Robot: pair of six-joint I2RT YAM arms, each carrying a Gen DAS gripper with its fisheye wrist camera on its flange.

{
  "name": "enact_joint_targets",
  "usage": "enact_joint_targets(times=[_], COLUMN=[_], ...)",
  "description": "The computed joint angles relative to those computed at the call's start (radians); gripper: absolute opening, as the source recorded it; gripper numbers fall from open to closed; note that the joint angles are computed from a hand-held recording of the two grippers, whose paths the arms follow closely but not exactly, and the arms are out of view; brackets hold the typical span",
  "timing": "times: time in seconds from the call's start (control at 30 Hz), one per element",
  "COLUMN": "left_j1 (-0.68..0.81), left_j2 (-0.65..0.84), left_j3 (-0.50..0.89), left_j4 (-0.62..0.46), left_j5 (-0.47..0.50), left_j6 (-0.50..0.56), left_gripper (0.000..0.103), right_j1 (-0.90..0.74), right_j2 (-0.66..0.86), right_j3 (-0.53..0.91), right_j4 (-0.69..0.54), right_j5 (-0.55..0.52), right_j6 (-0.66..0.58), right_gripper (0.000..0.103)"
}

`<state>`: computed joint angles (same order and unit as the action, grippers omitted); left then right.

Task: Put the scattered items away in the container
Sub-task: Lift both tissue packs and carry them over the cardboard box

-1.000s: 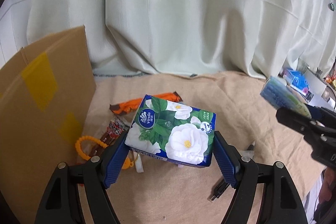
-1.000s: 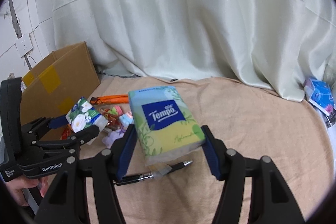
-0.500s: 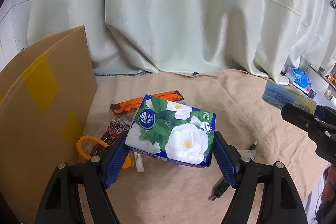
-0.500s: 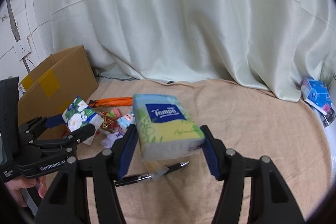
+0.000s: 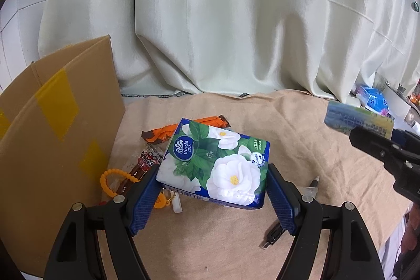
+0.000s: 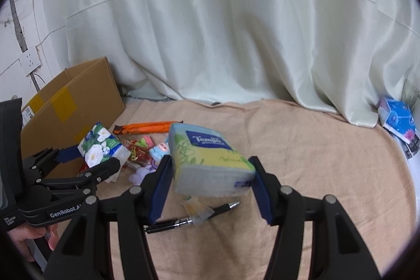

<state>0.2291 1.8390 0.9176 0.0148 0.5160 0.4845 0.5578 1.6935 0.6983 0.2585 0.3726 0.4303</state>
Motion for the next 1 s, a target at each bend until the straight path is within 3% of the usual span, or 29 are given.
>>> enact_joint_targets(times=[0.27, 0.53, 0.73, 1.0], left_j1=[0.052, 0.16, 0.276, 0.402], left_j2=[-0.128, -0.132, -0.056, 0.13], left_j3=[0.079, 0.294, 0.477, 0.762], left_j4=[-0.111, -0.242, -0.317, -0.407], left_j5=[0.066, 0.118, 0.149, 0.126], left_j6=[-0.031, -0.024, -0.006, -0.006], left_gripper=[0.078, 0.078, 0.078, 0.078], right_j1=[0.038, 0.064, 0.117, 0.2], right_j2=[-0.083, -0.119, -0.051, 0.196], right_j3=[0.014, 0.111, 0.284, 0.658], right_j4=[-0.008, -0.065, -0.114, -0.179], right_j5=[0.04, 0.064, 0.075, 0.008], right_j6=[-0.024, -0.036, -0.063, -0.111], right_gripper=[0.062, 0.062, 0.062, 0.062])
